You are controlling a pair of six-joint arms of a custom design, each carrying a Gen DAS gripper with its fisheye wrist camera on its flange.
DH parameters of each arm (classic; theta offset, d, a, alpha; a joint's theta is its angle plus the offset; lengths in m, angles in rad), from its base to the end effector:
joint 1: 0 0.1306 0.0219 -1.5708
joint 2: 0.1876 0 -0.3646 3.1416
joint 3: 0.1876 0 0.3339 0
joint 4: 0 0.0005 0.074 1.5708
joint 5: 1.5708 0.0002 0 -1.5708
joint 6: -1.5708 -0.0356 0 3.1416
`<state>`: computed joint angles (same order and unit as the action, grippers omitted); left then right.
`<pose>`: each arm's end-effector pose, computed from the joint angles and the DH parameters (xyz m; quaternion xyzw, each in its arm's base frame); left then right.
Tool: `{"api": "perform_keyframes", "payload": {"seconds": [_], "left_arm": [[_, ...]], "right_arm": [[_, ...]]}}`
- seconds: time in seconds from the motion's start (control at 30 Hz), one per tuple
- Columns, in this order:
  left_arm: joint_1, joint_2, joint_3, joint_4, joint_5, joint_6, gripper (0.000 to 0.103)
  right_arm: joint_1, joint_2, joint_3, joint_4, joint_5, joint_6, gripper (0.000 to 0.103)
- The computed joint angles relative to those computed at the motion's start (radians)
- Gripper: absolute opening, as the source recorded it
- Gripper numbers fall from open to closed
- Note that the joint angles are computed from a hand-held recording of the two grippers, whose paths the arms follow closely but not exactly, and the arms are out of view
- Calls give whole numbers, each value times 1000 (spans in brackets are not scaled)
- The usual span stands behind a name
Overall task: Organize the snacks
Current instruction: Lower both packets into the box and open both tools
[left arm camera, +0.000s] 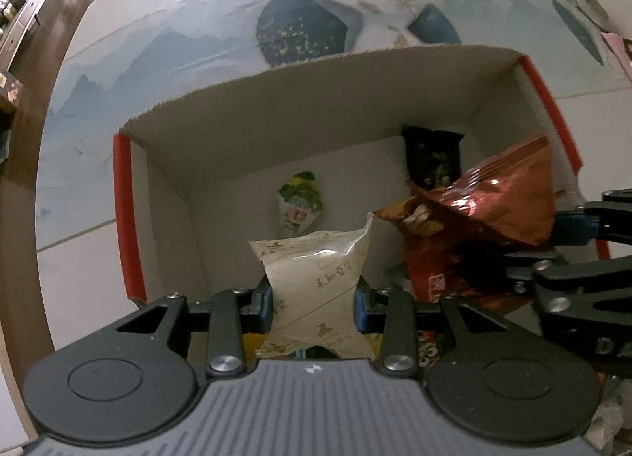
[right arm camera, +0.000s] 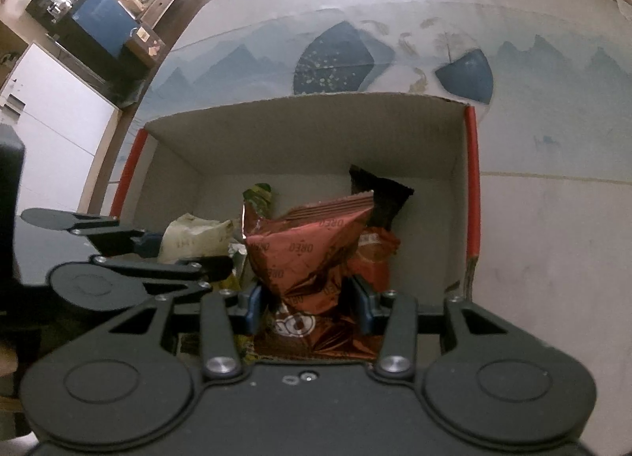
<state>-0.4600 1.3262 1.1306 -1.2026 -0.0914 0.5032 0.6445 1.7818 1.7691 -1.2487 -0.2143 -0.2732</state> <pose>0.3124 -0.1517 0.3219 -0.0254 0.9949 0.0004 0.0974 0.4196 0.3242 0.3587 -0.1975 0.9625 0.1626 0.0906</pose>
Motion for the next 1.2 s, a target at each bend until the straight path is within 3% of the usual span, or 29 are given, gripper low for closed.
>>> {"api": "perform_keyframes", "payload": {"seconds": [0.37, 0.53, 0.6, 0.9, 1.1, 1.2], "left_arm": [[14, -1, -41, 50, 34, 17, 36], [18, -25, -56, 66, 36, 26, 49], [16, -39, -62, 75, 27, 30, 54], [-7, -116, -74, 81, -3, 38, 60], [-53, -177, -69, 67, -70, 58, 61], [-81, -204, -62, 53, -107, 85, 66]], "right_arm": [[6, -10, -22, 21, 27, -26, 45], [14, -26, -39, 34, 53, -35, 49], [16, -37, -48, 44, 63, -39, 55], [25, -116, -110, 106, 95, -69, 75], [32, -185, -167, 170, 120, -75, 89], [34, -220, -193, 197, 127, -58, 93]]}}
